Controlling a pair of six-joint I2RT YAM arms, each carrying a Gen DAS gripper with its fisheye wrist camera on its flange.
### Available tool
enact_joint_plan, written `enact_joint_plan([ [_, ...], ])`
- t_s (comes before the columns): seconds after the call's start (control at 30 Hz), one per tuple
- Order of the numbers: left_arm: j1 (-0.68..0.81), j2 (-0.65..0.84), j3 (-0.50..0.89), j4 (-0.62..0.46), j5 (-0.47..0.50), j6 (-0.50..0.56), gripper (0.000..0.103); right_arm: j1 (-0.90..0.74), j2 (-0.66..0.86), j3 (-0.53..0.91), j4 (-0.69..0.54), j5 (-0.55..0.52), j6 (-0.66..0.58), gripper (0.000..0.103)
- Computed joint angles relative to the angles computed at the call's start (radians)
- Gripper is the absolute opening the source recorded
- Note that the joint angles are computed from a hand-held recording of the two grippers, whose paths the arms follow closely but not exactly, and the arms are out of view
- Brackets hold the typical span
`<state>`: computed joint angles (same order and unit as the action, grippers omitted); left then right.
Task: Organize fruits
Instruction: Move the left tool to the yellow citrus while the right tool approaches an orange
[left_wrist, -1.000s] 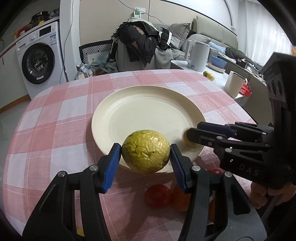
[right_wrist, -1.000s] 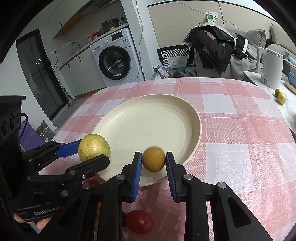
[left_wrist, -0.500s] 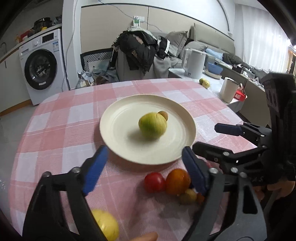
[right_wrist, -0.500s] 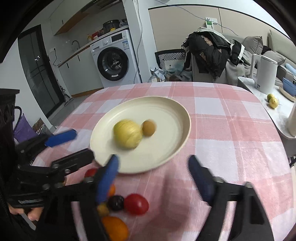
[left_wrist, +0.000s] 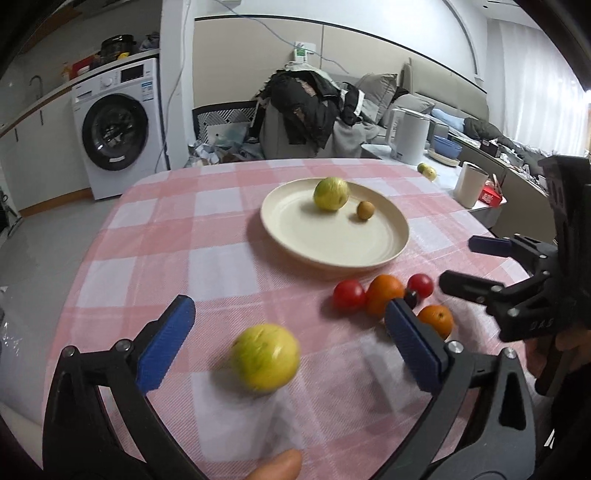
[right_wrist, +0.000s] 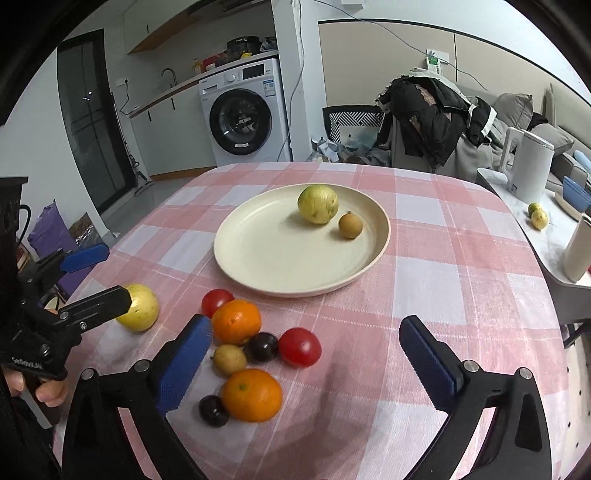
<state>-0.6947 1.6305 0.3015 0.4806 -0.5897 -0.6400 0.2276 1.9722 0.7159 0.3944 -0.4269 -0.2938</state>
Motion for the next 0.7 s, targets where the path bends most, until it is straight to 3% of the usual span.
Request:
enact_joint_plan([
  [0.33, 0.001, -0.052, -0.085, -0.017, 0.009, -0.051, 0.102, 0.009, -0.026, -0.053, -0.004, 0.024, -0.028, 0.103],
  [0.7, 0.074, 0.078, -0.046, 0.055, 0.07, -0.023, 0.102, 0.017, 0.041, 0.009, -0.102, 0.021, -0.071, 0.103],
])
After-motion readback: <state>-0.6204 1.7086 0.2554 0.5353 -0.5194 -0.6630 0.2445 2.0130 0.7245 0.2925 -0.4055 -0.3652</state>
